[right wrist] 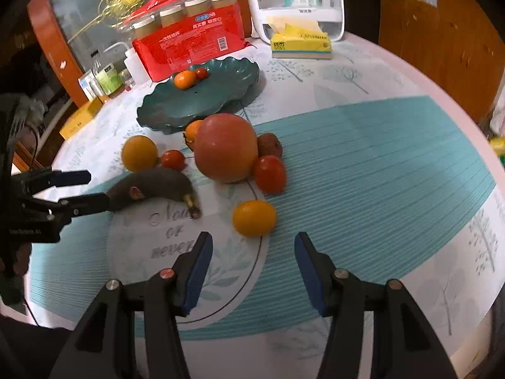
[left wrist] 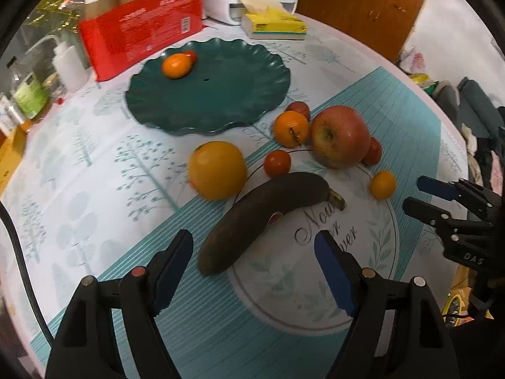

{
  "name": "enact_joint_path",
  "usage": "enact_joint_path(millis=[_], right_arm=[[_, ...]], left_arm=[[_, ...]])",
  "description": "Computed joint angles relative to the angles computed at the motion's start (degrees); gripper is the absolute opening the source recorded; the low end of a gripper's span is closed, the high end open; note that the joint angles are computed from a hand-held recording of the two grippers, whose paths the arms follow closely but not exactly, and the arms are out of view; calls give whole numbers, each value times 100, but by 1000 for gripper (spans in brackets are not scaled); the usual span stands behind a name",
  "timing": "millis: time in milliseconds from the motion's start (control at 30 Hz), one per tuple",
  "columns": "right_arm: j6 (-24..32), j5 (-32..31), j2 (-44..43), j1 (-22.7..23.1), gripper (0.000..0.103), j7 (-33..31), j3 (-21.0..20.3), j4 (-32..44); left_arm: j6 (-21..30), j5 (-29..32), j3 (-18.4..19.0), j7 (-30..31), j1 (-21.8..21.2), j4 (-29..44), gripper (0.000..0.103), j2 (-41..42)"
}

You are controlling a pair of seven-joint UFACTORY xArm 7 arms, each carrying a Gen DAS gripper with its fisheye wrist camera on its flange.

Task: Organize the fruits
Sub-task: 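Grasp the black banana with the left tool while the right tool grasps the yellow citrus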

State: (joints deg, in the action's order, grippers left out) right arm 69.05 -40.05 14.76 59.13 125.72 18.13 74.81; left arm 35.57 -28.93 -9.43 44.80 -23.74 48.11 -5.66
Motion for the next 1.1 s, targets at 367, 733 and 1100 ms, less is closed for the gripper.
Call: enact_joint_path(millis=[367, 733, 1100], right_arm=[[10, -113, 201, -13, 54, -291, -113, -91], [-278, -254, 242, -150, 54, -689, -187, -176], [-445, -141, 295, -216, 38, -864, -251, -151]], left_arm=[[-892, -341, -218, 234, -43, -4, 78, 619], [-1226, -450, -420, 226, -29, -6, 78, 839], [-1381, -523, -358, 625, -15, -232, 57, 649]])
